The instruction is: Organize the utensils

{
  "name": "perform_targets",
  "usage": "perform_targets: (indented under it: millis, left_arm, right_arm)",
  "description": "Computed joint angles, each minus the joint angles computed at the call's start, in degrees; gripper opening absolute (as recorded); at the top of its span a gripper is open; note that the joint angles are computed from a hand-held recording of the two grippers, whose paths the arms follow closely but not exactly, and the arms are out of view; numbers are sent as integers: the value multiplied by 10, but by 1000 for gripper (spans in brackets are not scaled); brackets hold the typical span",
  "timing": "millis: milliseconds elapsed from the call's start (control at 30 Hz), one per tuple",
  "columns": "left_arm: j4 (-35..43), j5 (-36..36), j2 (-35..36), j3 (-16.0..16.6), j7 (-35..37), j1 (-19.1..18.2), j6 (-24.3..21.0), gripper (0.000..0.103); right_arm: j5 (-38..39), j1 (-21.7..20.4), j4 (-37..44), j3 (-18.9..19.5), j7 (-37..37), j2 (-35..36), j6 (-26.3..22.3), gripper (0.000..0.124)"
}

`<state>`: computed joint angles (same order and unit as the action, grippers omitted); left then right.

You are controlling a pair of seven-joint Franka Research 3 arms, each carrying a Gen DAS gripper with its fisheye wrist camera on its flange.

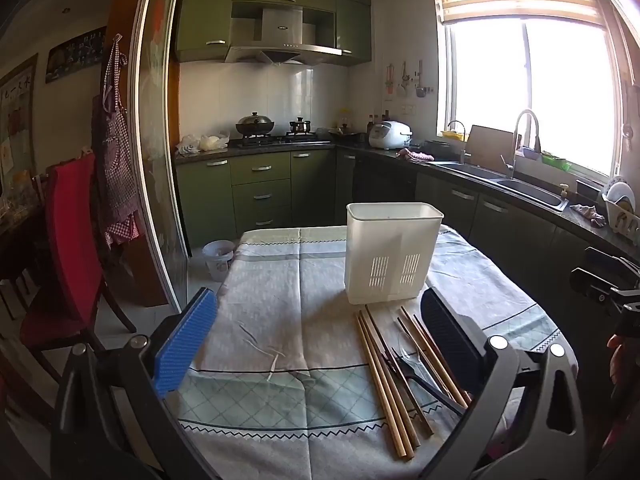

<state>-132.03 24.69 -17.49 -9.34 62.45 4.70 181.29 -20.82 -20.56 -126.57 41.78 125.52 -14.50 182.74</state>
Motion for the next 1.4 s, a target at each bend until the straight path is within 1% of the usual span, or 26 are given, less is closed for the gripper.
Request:
perform_targets:
  millis: [267,367,533,567,733,767,867,933,1200,1267,1400]
  left_arm:
    - [-3,-5,1,4,5,-5,3,97]
    - [-3,-7,0,6,7,-7,2,97]
    - [-8,-10,-1,7,9,-7,5,97]
    - [-3,-10,-2,3,8,-5,-1,97]
    - [-8,-10,-5,5,8,-6,0,97]
    - [-10,-10,-6,4,8,-6,0,97]
    - [-14,-10,-9,3,8,-6,2,97]
    - [-3,-10,-1,2,8,-4,-2,97]
    - [-13,-10,-9,3,8,-5,-1,97]
    - [-5,-15,-3,10,13,-14,-6,97]
    - [-9,-16,-7,10,14,-14,-6,97]
  right_arm:
    - [-10,-13,4,13,11,4,-1,99]
    - [-11,-8,4,7,11,5,-1,99]
    - [-17,-12,5,10,17,5,0,99]
    - [-17,-9,5,8,16,6,-1,99]
    - [-21,-5,6,4,19,6,-2,99]
    - [-20,2,6,-3,17,7,-4,99]
    - [-28,-6,7,4,26,8,-2,99]
    - [-30,-3,7,1,27,8,-3,99]
    - [-42,-2,8,-1,36,10,-4,99]
    - [-46,-6,7,3,41,11,-3,99]
    - [-50,-7,6,3,44,13,-2,99]
